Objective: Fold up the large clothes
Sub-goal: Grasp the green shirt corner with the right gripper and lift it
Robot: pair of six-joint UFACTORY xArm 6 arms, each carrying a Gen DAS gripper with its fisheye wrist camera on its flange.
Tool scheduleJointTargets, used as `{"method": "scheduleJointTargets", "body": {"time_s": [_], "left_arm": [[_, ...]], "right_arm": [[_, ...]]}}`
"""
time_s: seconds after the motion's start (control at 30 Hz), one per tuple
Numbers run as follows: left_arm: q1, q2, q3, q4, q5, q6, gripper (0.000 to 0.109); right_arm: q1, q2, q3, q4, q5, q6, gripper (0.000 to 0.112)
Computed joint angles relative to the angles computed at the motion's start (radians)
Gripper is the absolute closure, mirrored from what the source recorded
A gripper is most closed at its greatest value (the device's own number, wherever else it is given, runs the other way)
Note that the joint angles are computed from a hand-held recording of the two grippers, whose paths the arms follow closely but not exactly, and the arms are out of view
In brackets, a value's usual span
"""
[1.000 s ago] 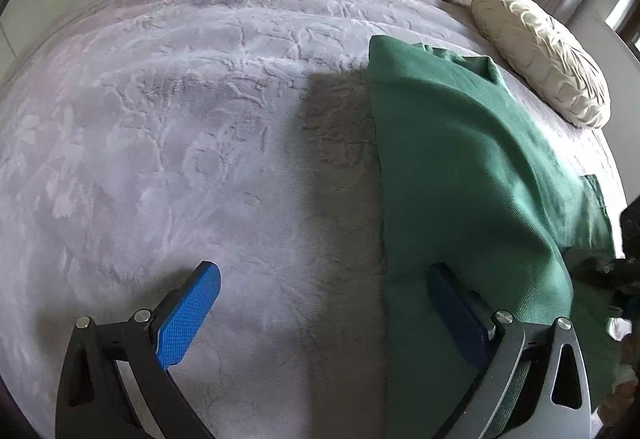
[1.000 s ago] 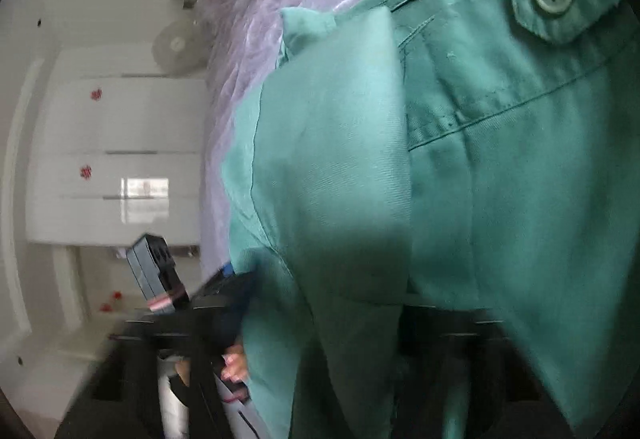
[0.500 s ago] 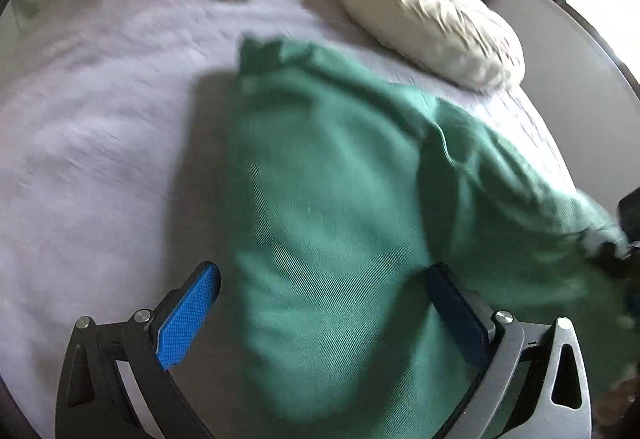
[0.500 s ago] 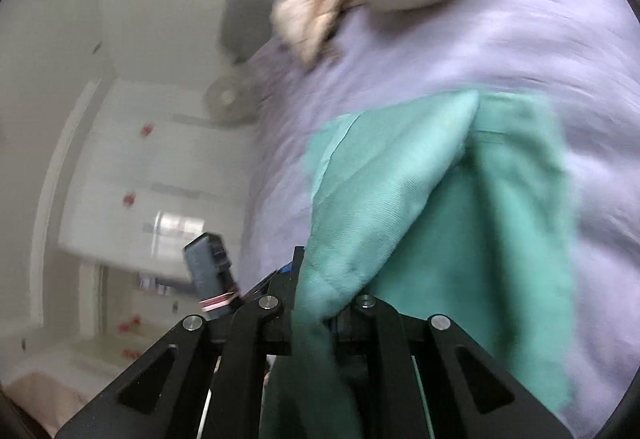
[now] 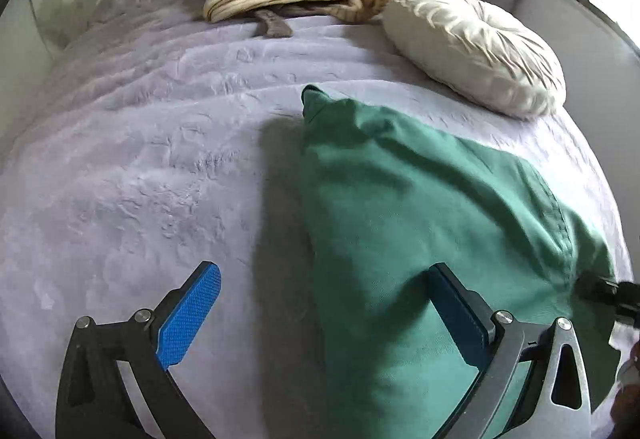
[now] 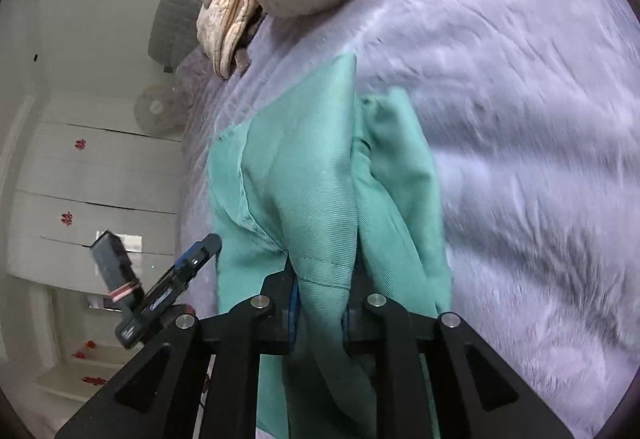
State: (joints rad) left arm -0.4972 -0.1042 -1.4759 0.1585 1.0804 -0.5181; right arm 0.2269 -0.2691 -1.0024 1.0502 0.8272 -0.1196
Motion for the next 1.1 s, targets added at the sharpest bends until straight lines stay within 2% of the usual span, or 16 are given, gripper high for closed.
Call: {"method": "scheduleJointTargets", "body": {"time_s": [0.13,0.23,0.43,0.47,0.53,0.57,0.6,0.63,0.7,0.73,0.8,0.9,0.93,0.97,1.07,1.1], "left_arm": [[-0.015,-0.002,0.044,0.028,-0.02,0.012,0.006],[-0.036,-0.011,0.07,0.049,-0.041,0.006,0.006],[-0.073,0.023,-0.011,0.127,0.031,0.089,0.006],[-0.072,0.009,-0.005,0.147,0.011,0.084,0.006],[-0.052,-0.004,-0.005,0.157,-0.017,0.055,0.006],[-0.04,0.003,-0.016,0.145,-0.014,0.042,0.006],[-0.029,0.014,-0.03,0.133,-0.004,0.025,0.006],[-0.02,0.03,-0.047,0.121,0.013,0.008,0.006],[-0.013,0.052,-0.061,0.112,0.039,-0.025,0.006],[-0.017,0.054,-0.051,0.12,0.035,-0.044,0.006],[-0.032,0.054,-0.025,0.15,0.019,-0.065,0.006],[-0.036,0.057,0.004,0.163,-0.007,-0.061,0.006],[-0.031,0.057,0.001,0.144,-0.005,-0.057,0.006],[-0.025,0.061,-0.021,0.122,0.023,-0.054,0.006],[-0.023,0.033,-0.041,0.094,0.078,-0.021,0.006],[-0.026,-0.001,-0.019,0.09,0.08,0.001,0.006]], "right_arm": [[-0.017,-0.001,-0.026,-0.019,0.056,-0.001,0.093],[-0.007,-0.045,0.02,-0.2,0.103,0.109,0.097],[-0.022,-0.225,0.186,-0.384,0.033,0.34,0.099],[-0.029,-0.252,0.196,-0.389,0.016,0.347,0.092],[-0.039,-0.257,0.175,-0.4,-0.012,0.316,0.092],[-0.044,-0.241,0.15,-0.381,-0.02,0.281,0.087],[-0.048,-0.225,0.128,-0.367,-0.025,0.26,0.081],[-0.045,-0.194,0.095,-0.375,-0.034,0.263,0.067],[-0.021,-0.114,0.028,-0.357,-0.081,0.239,0.066],[-0.001,-0.075,-0.002,-0.371,-0.101,0.247,0.069],[0.029,0.011,-0.077,-0.483,-0.109,0.317,0.091],[0.046,0.137,-0.152,-0.662,-0.062,0.431,0.096],[0.036,0.163,-0.153,-0.654,-0.061,0.441,0.107],[0.023,0.164,-0.138,-0.609,-0.068,0.429,0.112],[-0.022,0.09,-0.055,-0.406,-0.083,0.353,0.112],[-0.035,0.06,-0.037,-0.365,-0.058,0.325,0.106]]}}
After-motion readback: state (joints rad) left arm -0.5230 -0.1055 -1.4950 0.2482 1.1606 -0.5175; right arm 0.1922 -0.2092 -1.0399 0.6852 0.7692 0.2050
